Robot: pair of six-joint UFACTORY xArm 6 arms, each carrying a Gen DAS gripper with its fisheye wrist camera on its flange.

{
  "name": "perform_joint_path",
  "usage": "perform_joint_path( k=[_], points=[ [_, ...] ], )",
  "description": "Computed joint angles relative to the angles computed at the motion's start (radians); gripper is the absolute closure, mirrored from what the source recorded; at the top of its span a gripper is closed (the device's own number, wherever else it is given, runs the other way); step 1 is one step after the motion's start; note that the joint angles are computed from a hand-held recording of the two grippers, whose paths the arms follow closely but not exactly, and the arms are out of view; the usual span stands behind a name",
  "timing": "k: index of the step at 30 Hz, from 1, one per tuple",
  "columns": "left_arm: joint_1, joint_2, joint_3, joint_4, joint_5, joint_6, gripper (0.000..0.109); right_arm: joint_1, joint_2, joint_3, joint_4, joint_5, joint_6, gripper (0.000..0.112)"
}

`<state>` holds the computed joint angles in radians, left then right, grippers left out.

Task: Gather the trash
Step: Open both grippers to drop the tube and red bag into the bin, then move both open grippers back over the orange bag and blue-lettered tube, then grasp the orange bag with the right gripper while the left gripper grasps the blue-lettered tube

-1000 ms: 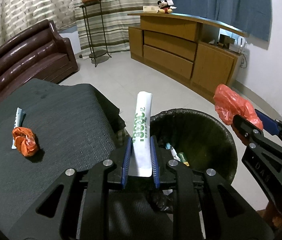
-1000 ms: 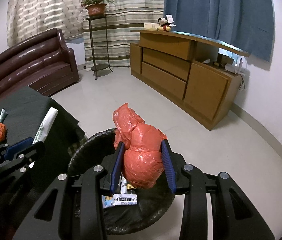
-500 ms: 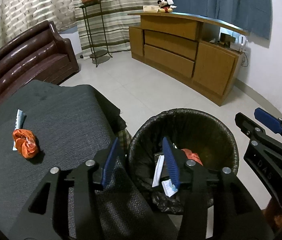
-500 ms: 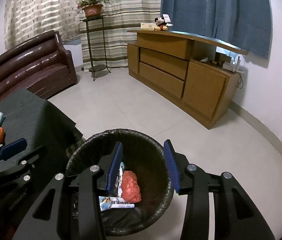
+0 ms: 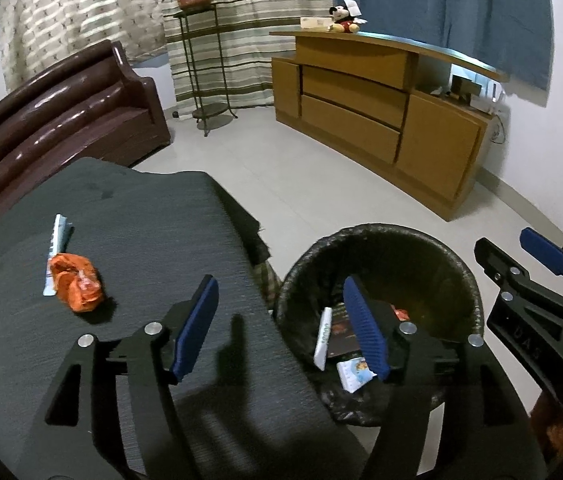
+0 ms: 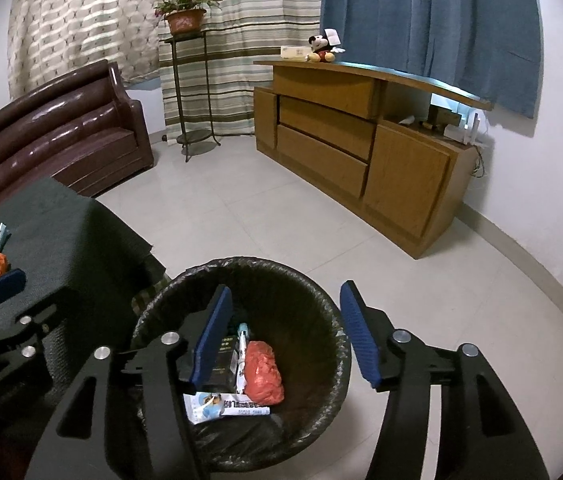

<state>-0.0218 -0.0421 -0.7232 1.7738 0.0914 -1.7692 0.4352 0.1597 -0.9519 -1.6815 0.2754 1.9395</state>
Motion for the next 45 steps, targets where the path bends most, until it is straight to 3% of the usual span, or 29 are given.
perform_joint_path(
  k=[10, 21, 26, 32, 40, 45],
  points=[
    [0.111, -0.090, 0.082, 0.037, -0.022, -0.014, 0.041, 0.027, 0.016, -0.014, 0.042, -0.017, -0.073, 0.049],
    [0.374, -0.202, 0.184, 0.062, -0.078, 0.029, 0.041, 0.112, 0.084, -0.122, 0.135, -0.055, -0.164, 0.048],
    [0.508, -0.229, 0.205, 0.064, -0.103, 0.073, 0.041, 0.170, 0.135, -0.200, 0.203, -0.071, -0.255, 0.048],
    [0.651, -0.239, 0.202, 0.163, -0.137, 0.019, 0.041, 0.220, 0.198, -0.284, 0.293, -0.099, -0.364, 0.048],
    [0.787, -0.215, 0.175, 0.264, -0.162, -0.041, 0.040, 0.284, 0.289, -0.392, 0.464, -0.120, -0.555, 0.047],
    [0.843, -0.203, 0.164, 0.259, -0.175, -0.026, 0.040, 0.314, 0.342, -0.445, 0.602, -0.128, -0.704, 0.046]
  ],
)
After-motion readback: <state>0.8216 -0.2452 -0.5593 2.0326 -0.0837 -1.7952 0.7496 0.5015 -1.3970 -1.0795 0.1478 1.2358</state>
